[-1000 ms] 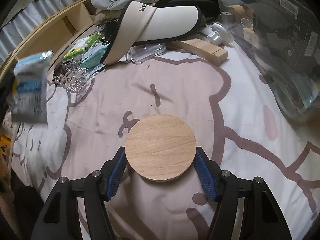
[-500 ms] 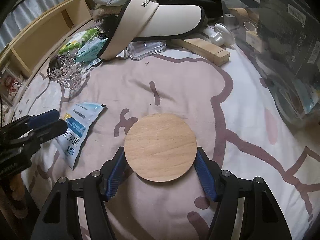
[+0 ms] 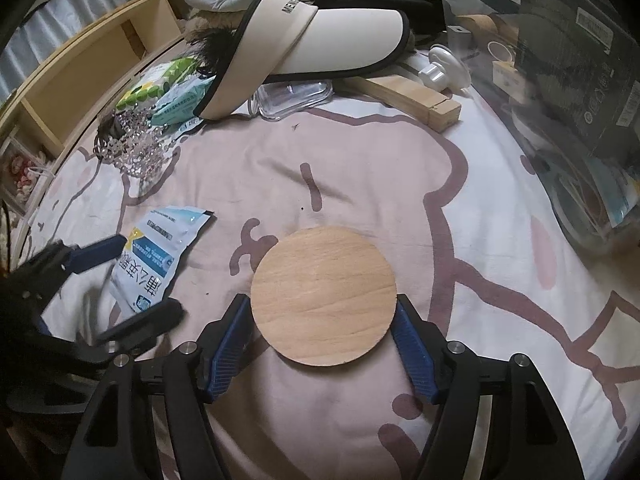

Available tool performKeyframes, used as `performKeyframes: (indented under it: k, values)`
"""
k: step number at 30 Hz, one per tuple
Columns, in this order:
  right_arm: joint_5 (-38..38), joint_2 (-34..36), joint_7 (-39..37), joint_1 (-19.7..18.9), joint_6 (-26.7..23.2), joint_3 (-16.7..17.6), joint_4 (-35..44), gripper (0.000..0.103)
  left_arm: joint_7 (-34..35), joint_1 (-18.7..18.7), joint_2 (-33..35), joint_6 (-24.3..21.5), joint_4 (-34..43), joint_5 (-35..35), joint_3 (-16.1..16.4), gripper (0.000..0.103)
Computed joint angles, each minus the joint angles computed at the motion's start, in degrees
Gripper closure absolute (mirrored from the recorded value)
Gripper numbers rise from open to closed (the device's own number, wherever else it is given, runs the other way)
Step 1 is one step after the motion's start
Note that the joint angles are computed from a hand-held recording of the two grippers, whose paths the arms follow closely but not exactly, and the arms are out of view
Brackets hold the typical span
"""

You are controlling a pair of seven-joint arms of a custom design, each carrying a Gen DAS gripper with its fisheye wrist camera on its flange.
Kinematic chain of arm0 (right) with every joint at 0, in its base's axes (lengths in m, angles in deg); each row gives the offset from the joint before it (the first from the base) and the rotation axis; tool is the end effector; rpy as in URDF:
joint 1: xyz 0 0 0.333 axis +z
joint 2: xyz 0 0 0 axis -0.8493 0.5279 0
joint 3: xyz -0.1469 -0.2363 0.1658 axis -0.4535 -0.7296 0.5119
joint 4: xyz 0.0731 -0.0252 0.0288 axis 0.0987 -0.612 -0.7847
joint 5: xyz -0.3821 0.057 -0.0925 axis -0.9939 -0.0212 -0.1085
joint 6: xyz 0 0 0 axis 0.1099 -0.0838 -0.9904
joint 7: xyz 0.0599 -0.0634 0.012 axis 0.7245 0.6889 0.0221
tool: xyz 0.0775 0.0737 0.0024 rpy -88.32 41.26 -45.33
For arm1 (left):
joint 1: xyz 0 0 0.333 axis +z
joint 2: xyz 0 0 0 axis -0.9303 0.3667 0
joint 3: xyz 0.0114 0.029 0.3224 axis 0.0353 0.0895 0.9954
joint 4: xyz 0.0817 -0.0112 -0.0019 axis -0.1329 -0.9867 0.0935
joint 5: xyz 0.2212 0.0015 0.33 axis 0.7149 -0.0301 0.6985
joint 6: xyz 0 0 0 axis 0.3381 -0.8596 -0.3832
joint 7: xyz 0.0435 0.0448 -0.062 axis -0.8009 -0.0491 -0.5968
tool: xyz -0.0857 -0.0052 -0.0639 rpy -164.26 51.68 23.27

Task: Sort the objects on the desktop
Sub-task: 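Lift the disc and sachet and carry both toward the clear box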

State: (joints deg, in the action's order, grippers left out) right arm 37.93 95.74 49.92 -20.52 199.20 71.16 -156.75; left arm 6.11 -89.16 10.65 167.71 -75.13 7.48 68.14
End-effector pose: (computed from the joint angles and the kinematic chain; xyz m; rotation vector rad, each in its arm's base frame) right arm 0.5586 0.4952 0.3235 -2.2487 1.3548 -0.0941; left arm 0.5249 -0.3206 0.3320 -1.8814 1.9342 -0.5718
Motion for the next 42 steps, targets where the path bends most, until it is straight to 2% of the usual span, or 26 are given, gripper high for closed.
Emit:
performKeyframes:
  k: [4,6,10,17,27,34,38,39,40,42]
  values:
    - [0.1,0.0,-0.3,-0.1,0.1,0.0,0.0,0.032,-0.4,1.0,0.2,1.6,-0.6,-3.5,-0.2,0.015]
    - [-1.2,0.1,0.0,0.9,0.0,-0.9,0.2,0.032,-1.6,0.7,0.1,1.7,-0.8,-3.6,0.2,0.02]
    - [-3.7,0.0,1.7,2.6,0.7,-2.7,0.0,0.034,-3.5,0.3,0.1,1.6,-0.6,-2.3,0.8,0.038]
    - [-5.2,-0.4,2.7,2.6,2.1,-2.8,-0.8,0.034,-4.5,0.6,-0.7,3.3,-1.5,-1.3,0.8,0.045]
    - [-4.1,-1.0,3.0,1.8,3.5,-2.2,-1.6,0.034,-5.8,1.1,-1.7,4.6,-2.5,-0.2,0.9,0.049]
    - [-3.4,-0.6,2.2,1.4,2.3,-1.6,-1.0,0.034,-5.1,-0.4,0.4,0.9,-0.1,-0.3,0.5,0.03]
    - [-3.5,-0.7,2.5,1.6,2.4,-1.9,-1.1,0.034,-7.2,-0.9,1.2,-0.4,0.9,0.8,0.8,0.031]
    - [-3.3,-0.7,2.4,1.4,2.5,-1.7,-1.1,0.034,-7.8,-0.8,1.2,0.0,0.8,0.9,1.0,0.033]
    - [-3.3,-0.8,2.5,1.5,2.6,-1.8,-1.2,0.034,-8.2,-0.8,1.2,0.0,0.8,1.0,1.1,0.04]
    - [-3.4,-0.9,2.9,1.7,3.0,-2.1,-1.5,0.034,-8.5,-0.2,0.8,1.1,0.2,0.6,1.0,0.041]
